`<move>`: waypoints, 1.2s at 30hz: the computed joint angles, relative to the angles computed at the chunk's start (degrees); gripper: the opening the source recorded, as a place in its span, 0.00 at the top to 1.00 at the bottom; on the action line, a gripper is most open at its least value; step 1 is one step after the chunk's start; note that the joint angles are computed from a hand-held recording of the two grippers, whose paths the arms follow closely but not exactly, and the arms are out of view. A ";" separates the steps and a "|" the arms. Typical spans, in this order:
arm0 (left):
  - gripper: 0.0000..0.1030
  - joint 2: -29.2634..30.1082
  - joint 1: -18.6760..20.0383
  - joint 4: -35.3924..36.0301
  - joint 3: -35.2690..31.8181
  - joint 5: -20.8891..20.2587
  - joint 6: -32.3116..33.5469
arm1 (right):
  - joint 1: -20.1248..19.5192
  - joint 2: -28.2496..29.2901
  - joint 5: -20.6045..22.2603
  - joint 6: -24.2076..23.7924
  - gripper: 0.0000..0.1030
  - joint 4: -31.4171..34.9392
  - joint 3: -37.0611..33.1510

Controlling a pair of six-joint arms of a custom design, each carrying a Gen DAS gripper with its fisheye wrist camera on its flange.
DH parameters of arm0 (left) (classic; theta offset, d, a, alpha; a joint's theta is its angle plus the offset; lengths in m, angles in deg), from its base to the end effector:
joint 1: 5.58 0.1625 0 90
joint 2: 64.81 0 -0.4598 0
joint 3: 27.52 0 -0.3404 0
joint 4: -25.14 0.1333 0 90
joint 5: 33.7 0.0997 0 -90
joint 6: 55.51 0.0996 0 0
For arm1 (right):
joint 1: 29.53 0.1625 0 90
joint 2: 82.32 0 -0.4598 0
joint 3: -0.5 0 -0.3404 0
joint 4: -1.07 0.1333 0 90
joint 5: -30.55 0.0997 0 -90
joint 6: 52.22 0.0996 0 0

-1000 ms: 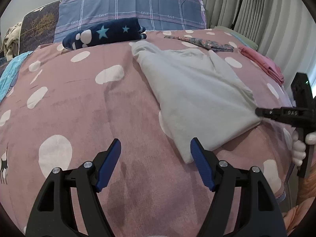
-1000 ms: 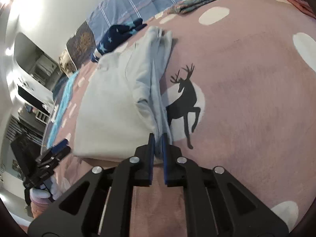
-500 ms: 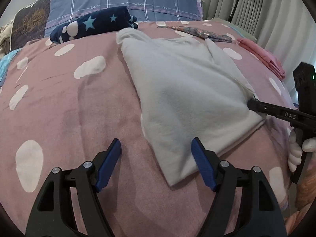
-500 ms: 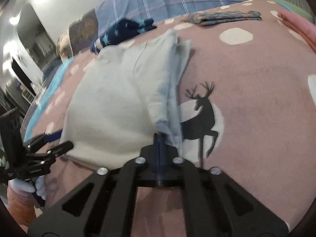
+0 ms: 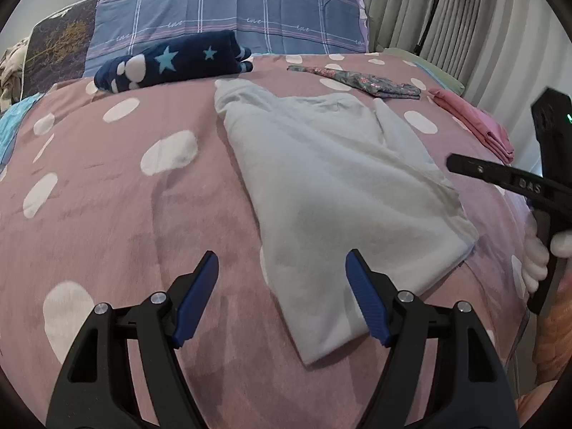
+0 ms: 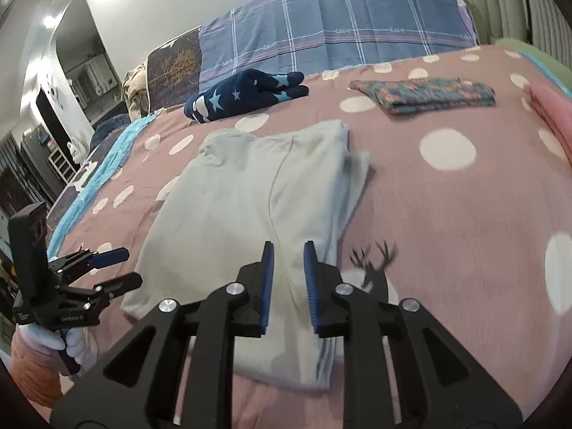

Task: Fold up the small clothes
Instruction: 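Grasp the folded grey shirt with the left gripper while the right gripper grasps its other end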

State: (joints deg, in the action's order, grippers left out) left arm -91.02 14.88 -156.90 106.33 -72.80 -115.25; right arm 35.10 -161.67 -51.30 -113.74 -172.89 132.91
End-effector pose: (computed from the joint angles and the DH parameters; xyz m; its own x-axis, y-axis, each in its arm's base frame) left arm -0.2904 -0.3331 -0.0461 -0.7920 0.0437 -0.6089 0.4332 0.7431 -0.5101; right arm -0.0492 -0.4478 0.3089 -0.7645 -0.5106 0.3934 -0.6383 0.6847 -0.3518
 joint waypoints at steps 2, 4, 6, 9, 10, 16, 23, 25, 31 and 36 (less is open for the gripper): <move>0.28 -0.44 0.61 -0.29 -0.70 0.68 2.69 | 1.71 1.25 -1.28 0.33 0.77 -0.44 -1.15; 0.28 -0.79 1.59 -1.71 -1.23 1.25 5.73 | 3.37 2.82 -2.70 1.57 0.75 -1.13 -2.78; 0.28 -1.29 3.22 -3.77 -1.94 1.76 9.35 | 4.19 3.83 -3.31 2.48 0.74 -1.07 -4.32; 0.28 -2.00 7.00 -9.24 -3.25 0.67 16.67 | 5.55 5.82 -4.80 4.84 0.72 -0.36 -7.36; 0.28 -2.31 8.58 -10.81 -3.95 0.42 19.13 | 5.83 6.45 -5.20 5.47 0.70 0.11 -8.43; 0.28 -2.73 19.13 -18.23 -11.97 -1.60 32.15 | 7.70 11.10 -8.48 7.88 0.62 0.17 -14.00; 0.83 -2.48 28.86 -14.94 -21.62 -15.19 36.76 | 10.63 17.44 -12.16 6.80 0.44 0.04 -19.57; 0.87 -1.93 27.80 -20.68 -21.63 -13.74 40.50 | 10.84 18.86 -12.90 8.26 0.59 1.38 -21.38; 0.93 -1.98 25.25 -23.33 -20.57 -1.72 41.58 | 9.48 20.51 -13.86 12.21 0.61 -1.17 -22.06; 0.52 -3.27 21.92 -21.69 -12.84 -4.97 35.31 | 7.58 15.29 -9.53 10.74 0.45 -1.24 -18.65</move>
State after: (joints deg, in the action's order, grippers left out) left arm -94.30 36.80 -178.59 93.48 -77.77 -79.94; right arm 42.68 -146.38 -60.84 -102.99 -174.13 114.26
